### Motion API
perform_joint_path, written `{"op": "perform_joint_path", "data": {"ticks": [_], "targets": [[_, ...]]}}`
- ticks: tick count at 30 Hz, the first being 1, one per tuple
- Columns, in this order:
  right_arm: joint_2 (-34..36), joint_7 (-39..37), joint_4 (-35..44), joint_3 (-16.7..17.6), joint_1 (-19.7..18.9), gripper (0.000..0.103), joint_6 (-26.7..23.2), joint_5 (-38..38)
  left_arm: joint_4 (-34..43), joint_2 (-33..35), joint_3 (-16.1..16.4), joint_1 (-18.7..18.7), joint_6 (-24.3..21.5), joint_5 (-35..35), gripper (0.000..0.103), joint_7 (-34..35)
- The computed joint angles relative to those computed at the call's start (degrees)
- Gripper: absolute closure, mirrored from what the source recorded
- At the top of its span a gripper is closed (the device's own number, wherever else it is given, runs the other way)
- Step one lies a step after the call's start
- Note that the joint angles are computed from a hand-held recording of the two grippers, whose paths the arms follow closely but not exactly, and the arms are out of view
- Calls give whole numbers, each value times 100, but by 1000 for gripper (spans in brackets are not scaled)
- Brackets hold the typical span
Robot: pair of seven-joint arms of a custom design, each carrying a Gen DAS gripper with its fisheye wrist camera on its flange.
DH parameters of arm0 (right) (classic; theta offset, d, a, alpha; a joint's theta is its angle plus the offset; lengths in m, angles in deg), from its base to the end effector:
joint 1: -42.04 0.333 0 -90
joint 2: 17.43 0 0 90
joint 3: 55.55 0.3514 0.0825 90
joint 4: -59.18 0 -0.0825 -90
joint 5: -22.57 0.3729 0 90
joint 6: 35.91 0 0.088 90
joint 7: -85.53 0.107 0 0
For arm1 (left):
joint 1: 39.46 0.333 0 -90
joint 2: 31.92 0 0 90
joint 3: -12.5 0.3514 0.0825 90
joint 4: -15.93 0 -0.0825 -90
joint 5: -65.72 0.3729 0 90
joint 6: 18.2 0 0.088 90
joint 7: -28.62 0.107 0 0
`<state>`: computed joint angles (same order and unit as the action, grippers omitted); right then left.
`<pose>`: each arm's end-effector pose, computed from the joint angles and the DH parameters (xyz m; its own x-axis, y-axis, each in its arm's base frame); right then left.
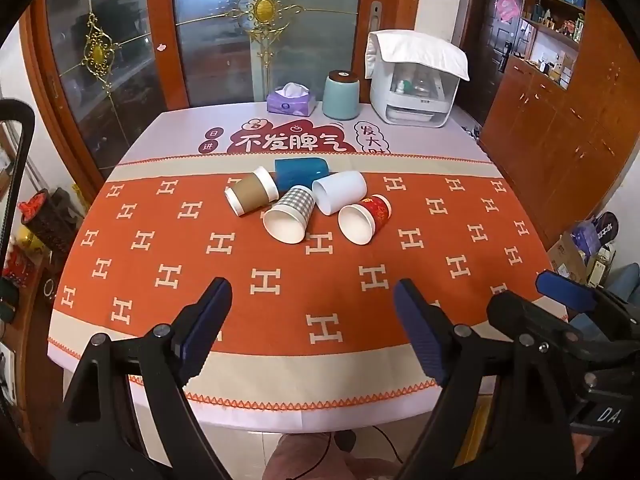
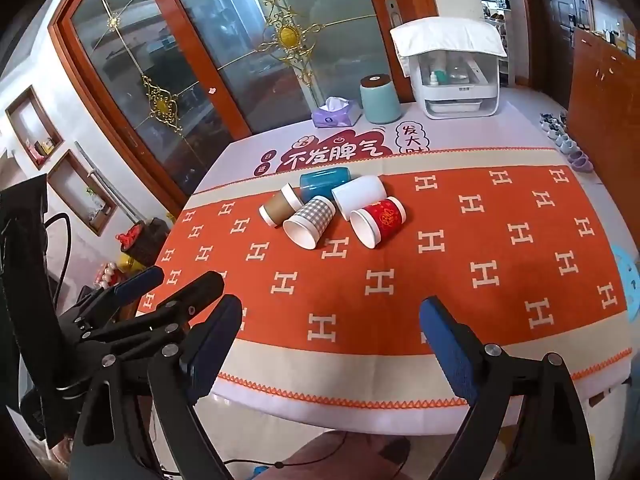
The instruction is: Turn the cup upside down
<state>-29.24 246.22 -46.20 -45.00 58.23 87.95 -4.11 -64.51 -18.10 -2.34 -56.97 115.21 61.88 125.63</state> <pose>0.4649 0.2277 0.7078 -0.4769 -0.8429 -0.2491 -0.6096 0.5213 -0.5972 0.5838 -0.3398 0.6864 -0.6023 -0.7967 0.0497 -0.6299 0.4361 -0.6427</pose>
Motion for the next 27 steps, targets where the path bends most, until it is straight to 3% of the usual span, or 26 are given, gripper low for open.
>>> {"op": "perform_joint_path", "data": {"ticks": [18, 27], "targets": [[-69, 139, -284, -7, -54, 11, 148, 72, -93, 22, 9, -12, -41, 60, 22, 68], [-48, 178, -319, -15, -53, 11, 187, 33, 228, 237, 13, -44, -380, 71, 22, 3]]}}
